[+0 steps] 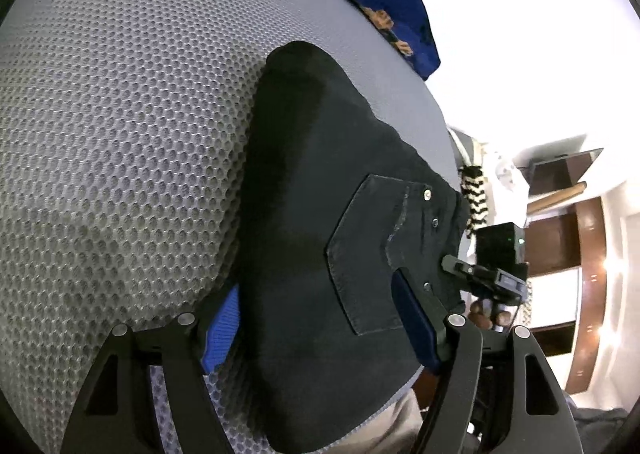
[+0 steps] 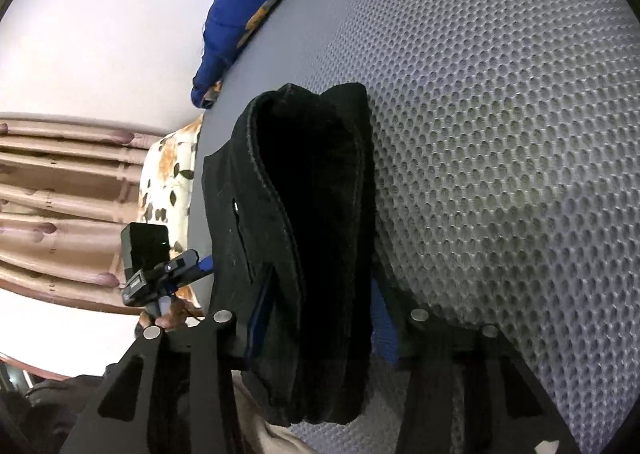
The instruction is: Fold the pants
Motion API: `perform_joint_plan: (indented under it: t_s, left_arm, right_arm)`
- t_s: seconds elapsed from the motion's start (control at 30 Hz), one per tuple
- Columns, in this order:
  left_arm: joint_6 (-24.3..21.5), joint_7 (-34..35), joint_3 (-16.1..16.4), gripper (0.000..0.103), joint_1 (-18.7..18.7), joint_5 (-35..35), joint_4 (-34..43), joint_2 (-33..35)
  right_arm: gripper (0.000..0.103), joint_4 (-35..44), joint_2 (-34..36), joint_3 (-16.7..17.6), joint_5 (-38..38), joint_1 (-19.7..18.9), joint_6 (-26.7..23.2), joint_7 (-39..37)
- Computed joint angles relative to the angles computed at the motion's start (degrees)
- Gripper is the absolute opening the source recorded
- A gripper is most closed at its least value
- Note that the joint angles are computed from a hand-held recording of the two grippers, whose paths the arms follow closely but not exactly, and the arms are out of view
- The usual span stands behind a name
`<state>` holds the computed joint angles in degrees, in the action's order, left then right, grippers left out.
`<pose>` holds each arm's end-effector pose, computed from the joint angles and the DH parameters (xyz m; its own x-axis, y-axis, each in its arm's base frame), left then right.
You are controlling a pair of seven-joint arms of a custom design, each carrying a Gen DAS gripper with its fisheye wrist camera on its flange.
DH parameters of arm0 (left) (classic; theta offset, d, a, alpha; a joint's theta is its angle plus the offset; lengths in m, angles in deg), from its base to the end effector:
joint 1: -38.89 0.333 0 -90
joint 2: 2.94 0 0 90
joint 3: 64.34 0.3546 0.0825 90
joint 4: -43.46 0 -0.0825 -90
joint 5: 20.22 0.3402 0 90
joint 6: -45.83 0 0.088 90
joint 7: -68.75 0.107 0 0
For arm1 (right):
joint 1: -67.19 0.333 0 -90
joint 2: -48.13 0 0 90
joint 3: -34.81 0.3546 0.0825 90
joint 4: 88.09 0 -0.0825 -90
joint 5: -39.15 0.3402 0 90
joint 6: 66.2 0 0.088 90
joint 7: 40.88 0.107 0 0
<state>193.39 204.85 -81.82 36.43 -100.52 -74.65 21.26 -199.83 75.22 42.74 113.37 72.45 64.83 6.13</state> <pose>0.5550 -0.1715 0.3050 0.0016 -0.6637 0.7480 -0.9710 -0.1799 -0.1575 0.5873 0.1527 0.3062 0.0294 -0.5873 -0.8089 -0.9934 0.0723 -0.0887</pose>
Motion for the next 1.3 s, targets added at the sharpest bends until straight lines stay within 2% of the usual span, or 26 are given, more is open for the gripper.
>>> perform_joint_plan:
  t_s: [0.27, 0.37, 0.43, 0.57, 0.67, 0.77, 0.87, 0.97, 1.17, 1.3]
  left_arm:
    - [-2.88, 4.21, -0.42, 0.070, 0.37, -3.50, 2.20, 2.10]
    - [-0.76, 3.66, -0.18, 0.054, -0.89, -3.27, 2.74, 2.53]
    - [1.51, 3.17, -0.25, 0.033, -1.73, -2.92, 1.76, 1.92]
    - [4.02, 1.16, -0.34, 0.030, -2.56, -1.12, 1.29, 1.41]
    - [8.81, -2.86, -0.23, 0.029, -4.67, 5.17, 0.91, 0.74]
    - [13.29, -12.74, 0.82, 0.029, -8.01, 15.93, 0.54, 0.12]
    - [17.16, -24.82, 5.12, 0.029, -13.96, 30.22, -0.47, -0.62]
    - [18.65, -34.23, 9.45, 0.029, -18.68, 41.07, -0.86, -0.92]
    - [20.84, -41.41, 10.04, 0.022, -19.33, 50.49, -2.21, -1.80]
    - [23.03, -42.89, 7.84, 0.018, -17.24, 53.66, -4.17, -2.92]
  right_arm:
    - [0.041, 2.45, 1.98, 0.75, -0.18, -0.13, -1.22, -0.49]
    - [0.041, 2.41, 2.00, 0.92, 0.29, -0.13, -0.99, -0.67]
    - [0.039, 1.98, 1.66, 1.00, 0.87, 0.13, -0.23, -0.52]
    - [0.037, 0.76, 0.65, 0.77, 1.59, 0.67, 1.33, 0.50]
    - [0.036, -0.32, -0.28, 0.74, 2.22, 1.74, 3.79, 1.58]
    - [0.035, -1.37, -1.81, 0.53, 0.53, 4.20, 8.74, 2.90]
    - [0.035, -1.79, -2.48, 0.78, -0.38, 5.38, 11.71, 4.61]
    - [0.033, -2.16, -3.09, 1.19, -1.14, 6.70, 14.95, 5.78]
    - [0.026, -2.35, -4.13, 2.00, -3.27, 8.87, 20.10, 10.03]
    - [0.023, -2.33, -4.62, 2.51, -3.90, 8.97, 21.57, 10.06]
